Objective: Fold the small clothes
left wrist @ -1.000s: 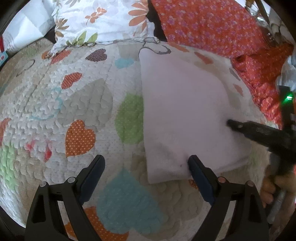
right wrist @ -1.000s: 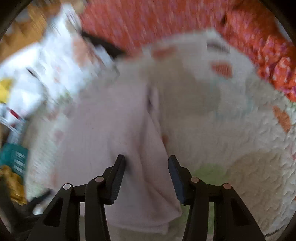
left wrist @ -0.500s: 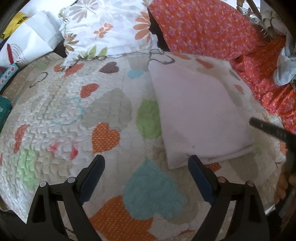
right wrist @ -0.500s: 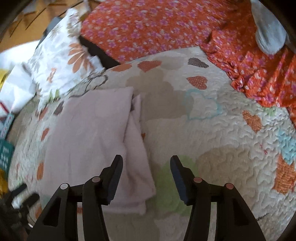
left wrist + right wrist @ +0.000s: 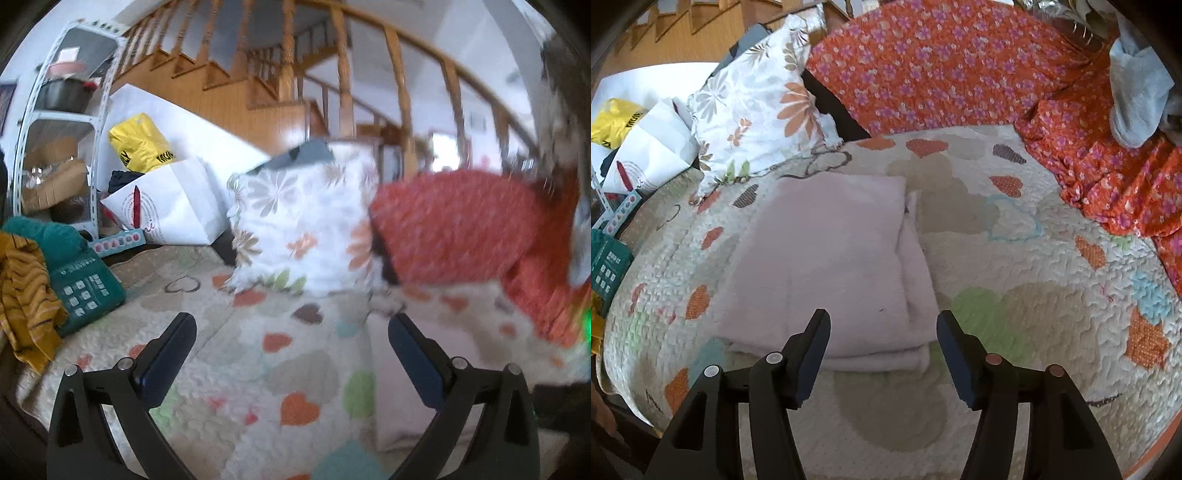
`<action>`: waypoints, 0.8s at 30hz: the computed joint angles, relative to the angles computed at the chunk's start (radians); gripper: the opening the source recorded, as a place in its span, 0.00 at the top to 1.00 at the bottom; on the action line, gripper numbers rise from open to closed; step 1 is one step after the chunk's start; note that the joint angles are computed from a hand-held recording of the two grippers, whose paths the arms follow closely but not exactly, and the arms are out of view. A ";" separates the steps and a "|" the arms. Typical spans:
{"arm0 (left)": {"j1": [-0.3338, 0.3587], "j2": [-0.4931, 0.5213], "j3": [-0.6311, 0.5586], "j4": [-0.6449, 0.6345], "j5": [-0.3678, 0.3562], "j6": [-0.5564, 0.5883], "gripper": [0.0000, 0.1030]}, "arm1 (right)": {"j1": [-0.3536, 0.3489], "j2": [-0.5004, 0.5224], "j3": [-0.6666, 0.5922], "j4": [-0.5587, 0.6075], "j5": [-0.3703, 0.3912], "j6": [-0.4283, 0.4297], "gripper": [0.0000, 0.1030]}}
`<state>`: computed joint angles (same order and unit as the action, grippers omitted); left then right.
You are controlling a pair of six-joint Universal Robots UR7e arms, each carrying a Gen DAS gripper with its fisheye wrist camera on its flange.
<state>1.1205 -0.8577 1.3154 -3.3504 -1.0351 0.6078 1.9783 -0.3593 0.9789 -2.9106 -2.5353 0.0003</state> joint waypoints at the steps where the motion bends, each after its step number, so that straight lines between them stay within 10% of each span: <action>1: 0.002 -0.016 0.008 0.027 -0.024 -0.024 0.00 | 0.005 0.005 -0.001 -0.011 -0.008 -0.013 0.35; 7: -0.003 -0.060 0.003 0.359 0.016 -0.086 0.00 | 0.029 0.028 0.009 -0.043 -0.041 -0.057 0.33; 24: 0.026 -0.017 -0.060 0.722 0.082 -0.234 0.00 | 0.024 0.048 0.010 -0.043 -0.093 -0.087 0.30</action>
<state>1.1463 -0.8744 1.2555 -2.6280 -0.9529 0.3734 2.0027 -0.3114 0.9887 -2.9532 -2.6279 -0.0864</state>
